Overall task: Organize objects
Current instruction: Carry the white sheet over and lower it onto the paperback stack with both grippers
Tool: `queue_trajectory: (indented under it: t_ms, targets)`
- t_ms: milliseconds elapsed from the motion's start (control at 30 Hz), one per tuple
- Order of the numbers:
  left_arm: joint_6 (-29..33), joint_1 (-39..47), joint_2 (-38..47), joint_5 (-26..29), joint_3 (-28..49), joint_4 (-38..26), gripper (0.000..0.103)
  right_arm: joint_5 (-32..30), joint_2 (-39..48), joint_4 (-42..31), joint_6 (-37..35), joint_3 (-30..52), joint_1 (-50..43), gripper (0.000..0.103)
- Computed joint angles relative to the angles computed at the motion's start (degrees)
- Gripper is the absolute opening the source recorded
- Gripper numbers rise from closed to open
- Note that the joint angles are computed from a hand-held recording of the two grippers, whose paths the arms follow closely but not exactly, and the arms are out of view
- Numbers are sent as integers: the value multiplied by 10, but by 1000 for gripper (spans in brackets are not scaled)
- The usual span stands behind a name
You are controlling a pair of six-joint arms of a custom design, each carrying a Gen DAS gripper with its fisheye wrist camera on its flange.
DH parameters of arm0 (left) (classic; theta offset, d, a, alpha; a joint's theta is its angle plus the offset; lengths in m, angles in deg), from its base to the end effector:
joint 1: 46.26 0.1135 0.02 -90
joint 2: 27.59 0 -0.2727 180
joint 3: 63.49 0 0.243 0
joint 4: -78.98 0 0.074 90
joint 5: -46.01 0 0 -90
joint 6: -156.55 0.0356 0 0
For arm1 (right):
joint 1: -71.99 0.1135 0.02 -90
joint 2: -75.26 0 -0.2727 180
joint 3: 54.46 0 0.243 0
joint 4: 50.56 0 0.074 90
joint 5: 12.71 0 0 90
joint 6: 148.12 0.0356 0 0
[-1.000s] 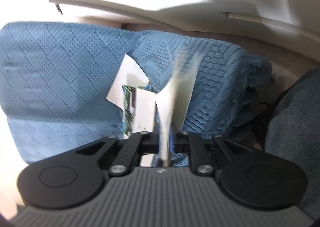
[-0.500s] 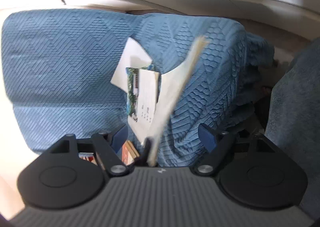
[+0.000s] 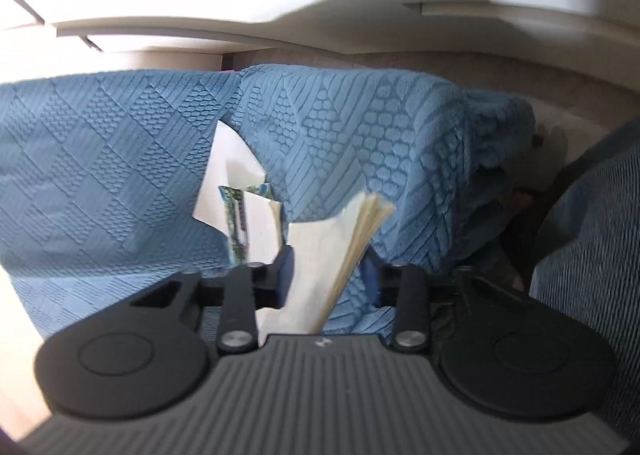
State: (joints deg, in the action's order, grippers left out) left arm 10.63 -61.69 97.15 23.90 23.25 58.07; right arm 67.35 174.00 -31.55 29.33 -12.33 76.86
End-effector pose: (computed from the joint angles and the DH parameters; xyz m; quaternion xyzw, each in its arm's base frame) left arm 0.3884 -0.1414 0.1131 0.1362 -0.8016 0.5667 0.1331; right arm 0.2800 0.0300 0.1136 0.5611 0.6969 0.3711 0.2486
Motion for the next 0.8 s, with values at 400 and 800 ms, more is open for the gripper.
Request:
queue_trajectory:
  t_ms: [400, 800]
  targets:
    - [244, 14, -2, -61, 158, -302, 7, 62, -96, -168, -153, 59, 45, 9]
    - [397, 72, -9, -69, 306, -492, 8, 136, -143, -257, -209, 162, 123, 8]
